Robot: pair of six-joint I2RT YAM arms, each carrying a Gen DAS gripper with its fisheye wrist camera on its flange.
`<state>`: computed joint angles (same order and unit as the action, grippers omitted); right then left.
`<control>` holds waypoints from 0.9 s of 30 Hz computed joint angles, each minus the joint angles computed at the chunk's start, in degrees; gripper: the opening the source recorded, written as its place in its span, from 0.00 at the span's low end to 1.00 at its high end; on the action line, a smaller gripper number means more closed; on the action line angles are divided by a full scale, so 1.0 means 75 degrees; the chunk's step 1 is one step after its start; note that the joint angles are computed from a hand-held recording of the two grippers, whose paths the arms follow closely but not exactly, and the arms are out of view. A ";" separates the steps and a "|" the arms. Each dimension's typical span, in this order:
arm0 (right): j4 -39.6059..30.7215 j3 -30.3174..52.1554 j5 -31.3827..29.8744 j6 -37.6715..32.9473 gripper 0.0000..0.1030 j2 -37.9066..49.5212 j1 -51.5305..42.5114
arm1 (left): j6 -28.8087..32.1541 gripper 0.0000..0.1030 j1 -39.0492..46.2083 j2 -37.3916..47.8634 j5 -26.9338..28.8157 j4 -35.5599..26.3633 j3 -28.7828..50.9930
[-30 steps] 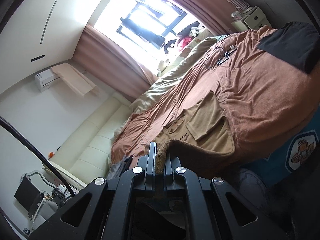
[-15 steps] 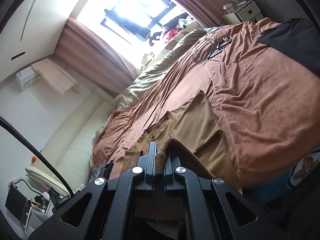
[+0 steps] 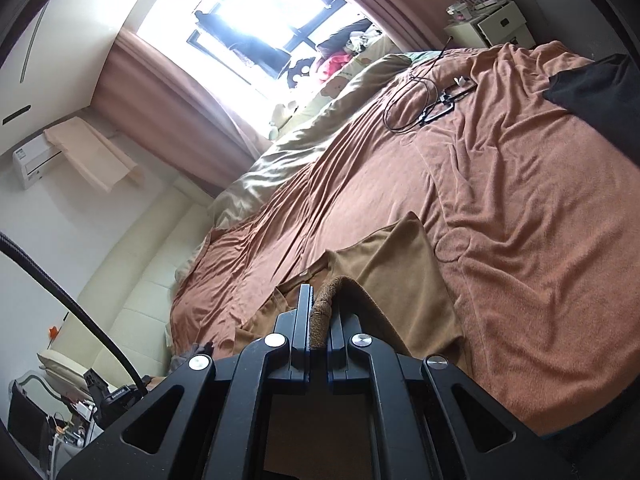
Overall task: Fold small clothes
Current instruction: 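Lift the hem with both grippers and fold it over toward the collar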
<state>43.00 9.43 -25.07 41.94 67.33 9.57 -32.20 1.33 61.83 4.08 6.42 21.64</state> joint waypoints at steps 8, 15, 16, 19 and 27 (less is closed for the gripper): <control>-0.0411 0.1472 0.0048 -0.0089 0.01 0.1187 0.0061 | 0.0129 0.04 0.0121 0.1427 0.0019 0.0125 0.1238; -0.0678 0.2888 0.0162 -0.0164 0.01 0.2699 0.0144 | 0.0304 0.04 0.0293 0.2975 0.0072 0.0247 0.2426; -0.0764 0.3109 0.0193 -0.0180 0.01 0.2926 0.0156 | 0.0301 0.04 0.0309 0.3227 0.0096 0.0265 0.2597; -0.1166 0.3796 0.0265 -0.0198 0.01 0.3476 0.0177 | 0.0372 0.04 0.0311 0.3960 0.0050 0.0255 0.3099; -0.2271 0.5522 0.0478 -0.0209 0.01 0.4870 0.0308 | 0.0450 0.04 0.0402 0.5978 0.0044 0.0270 0.4317</control>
